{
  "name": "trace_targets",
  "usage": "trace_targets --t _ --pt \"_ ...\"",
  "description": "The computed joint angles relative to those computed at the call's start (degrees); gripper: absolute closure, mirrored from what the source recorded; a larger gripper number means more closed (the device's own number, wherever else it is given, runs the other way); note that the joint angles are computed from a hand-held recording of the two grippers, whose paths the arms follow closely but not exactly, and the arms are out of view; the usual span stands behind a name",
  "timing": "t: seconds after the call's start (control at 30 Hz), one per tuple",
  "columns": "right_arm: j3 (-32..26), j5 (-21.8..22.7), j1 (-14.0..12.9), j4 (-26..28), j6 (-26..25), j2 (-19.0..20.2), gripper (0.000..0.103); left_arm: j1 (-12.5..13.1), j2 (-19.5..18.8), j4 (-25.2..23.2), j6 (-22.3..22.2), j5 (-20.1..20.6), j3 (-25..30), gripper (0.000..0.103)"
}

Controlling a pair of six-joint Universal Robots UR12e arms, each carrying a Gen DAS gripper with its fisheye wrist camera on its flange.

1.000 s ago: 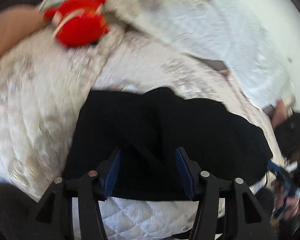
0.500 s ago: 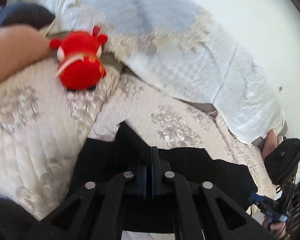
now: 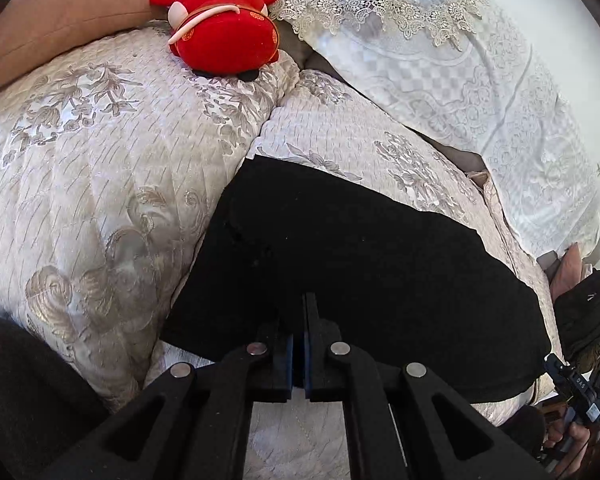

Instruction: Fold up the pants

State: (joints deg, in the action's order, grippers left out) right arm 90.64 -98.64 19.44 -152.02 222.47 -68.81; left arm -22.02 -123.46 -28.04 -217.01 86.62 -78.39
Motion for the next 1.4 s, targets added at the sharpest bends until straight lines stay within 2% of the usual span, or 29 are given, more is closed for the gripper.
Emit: trace_targets --t 0.1,0.2,0.3,0.4,0.47,0.53,0.6,0.67,0.77,0.83,0.9,0.93,0.97,1.03,1.27,1.33,1.4 --pt "1.23 -1.66 -0.63 -0.02 4.02 -0.84 0.065 0.05 -0.16 -0.83 0.11 -0.10 0.41 0.098" --pt "1.67 -1.51 -1.49 -1.07 5.84 -0.84 0.065 -0.08 -0.37 -1.69 0.21 0.22 1.13 0.098" --pt "0.34 -0.98 -2.33 1.54 8.13 -0.19 0.065 -0.02 -0.37 -2.20 0.18 0.52 1.49 0.098" --pt "-0.08 -0.39 -2.70 3.33 13.24 0.09 0.064 0.02 -0.33 -1.68 0.20 0.99 1.70 0.098" --pt "0.26 -1.54 -2.52 2.50 15.81 -0.03 0.064 0.06 -0.31 -1.43 0.48 1.16 1.81 0.098" --pt "0.17 -5.29 -1.89 3.35 19.08 -0.24 0.064 0.08 -0.27 -1.49 0.79 1.22 1.92 0.098" --pt "0.79 -5.99 -1.97 2.61 20.89 -0.67 0.064 0.09 -0.28 -1.42 1.36 1.28 2.05 0.098" --pt "1.00 -4.14 -2.69 2.56 20.75 -0.69 0.061 0.07 -0.32 -1.37 1.71 1.35 2.11 0.098" --pt "0.51 -3.75 -3.61 3.82 20.44 -0.17 0.056 0.11 -0.58 -1.63 1.56 1.23 2.37 0.098" --pt "0.79 -2.64 -4.21 3.01 21.44 -0.10 0.056 0.14 -0.64 -1.62 1.16 1.05 2.38 0.098" --pt "0.33 -3.31 -4.13 3.16 20.21 -0.05 0.057 0.14 -0.60 -1.55 1.13 1.07 2.33 0.098" --pt "-0.28 -4.67 -3.77 3.79 18.77 0.09 0.076 0.14 -0.59 -1.44 1.21 1.08 2.31 0.098" --pt "-1.16 -6.77 -3.26 5.38 17.47 0.21 0.082 0.13 -0.59 -1.37 1.35 1.13 2.35 0.098" --pt "-1.49 -7.68 -3.07 4.49 15.69 0.28 0.095 0.14 -0.64 -1.12 1.54 1.15 2.53 0.098" --pt "-1.72 -9.66 -1.89 0.63 12.07 -1.65 0.098 0.83 0.47 1.90 1.48 0.46 2.04 0.099" --pt "-1.37 -10.54 -1.32 1.85 12.28 -2.16 0.098 0.81 0.99 1.46 2.10 1.50 1.47 0.099" --pt "-0.02 -9.60 -1.45 3.88 14.26 -2.51 0.098 0.90 1.04 -0.45 2.04 1.41 1.02 0.099"
